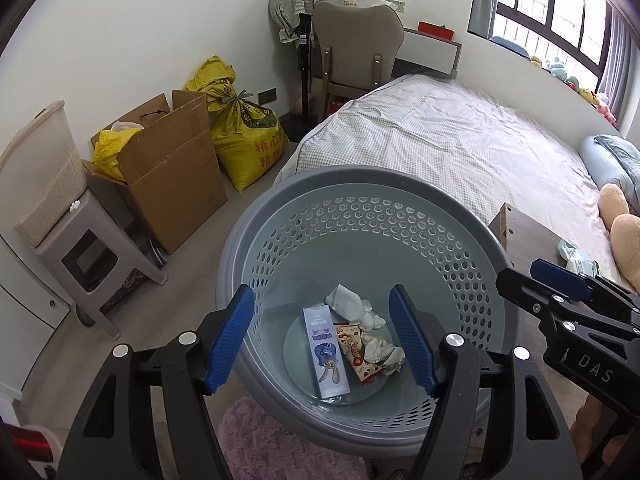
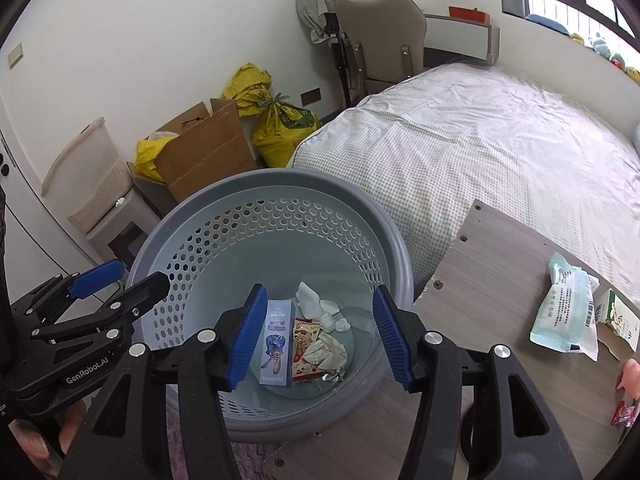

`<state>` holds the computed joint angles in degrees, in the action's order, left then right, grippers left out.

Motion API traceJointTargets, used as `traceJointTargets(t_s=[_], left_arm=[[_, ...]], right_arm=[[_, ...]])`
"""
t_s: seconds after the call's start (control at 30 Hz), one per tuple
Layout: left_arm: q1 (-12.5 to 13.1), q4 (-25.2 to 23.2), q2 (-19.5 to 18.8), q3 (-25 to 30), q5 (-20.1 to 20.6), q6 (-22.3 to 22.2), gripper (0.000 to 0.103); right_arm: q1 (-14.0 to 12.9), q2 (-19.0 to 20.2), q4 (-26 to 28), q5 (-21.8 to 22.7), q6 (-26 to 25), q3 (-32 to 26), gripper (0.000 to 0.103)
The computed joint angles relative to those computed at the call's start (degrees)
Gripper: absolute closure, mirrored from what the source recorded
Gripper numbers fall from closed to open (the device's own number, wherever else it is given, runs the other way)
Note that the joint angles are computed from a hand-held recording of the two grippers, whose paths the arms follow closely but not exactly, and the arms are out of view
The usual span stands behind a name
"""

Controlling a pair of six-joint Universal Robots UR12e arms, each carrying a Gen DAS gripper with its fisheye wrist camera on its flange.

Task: Collect trash
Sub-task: 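Move both open grippers back over the table toward the remaining items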

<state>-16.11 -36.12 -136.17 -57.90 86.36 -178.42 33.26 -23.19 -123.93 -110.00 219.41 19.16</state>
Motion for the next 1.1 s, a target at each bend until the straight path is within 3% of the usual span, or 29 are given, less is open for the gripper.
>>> traceJointTargets(t_s=[0.57, 1.1], left_arm=[[-1.68, 3.42, 2.66, -3.97, -0.1, 1.47, 0.034], [-4.54, 3.42, 4.24, -6.48, -2.74, 4.3, 0.034]], right_arm=[[0.81, -10.45, -9.53, -4.75, 4.37, 19.78, 0.041], [1.49, -20.01, -13.47, -9.94, 12.39, 37.63, 0.04]])
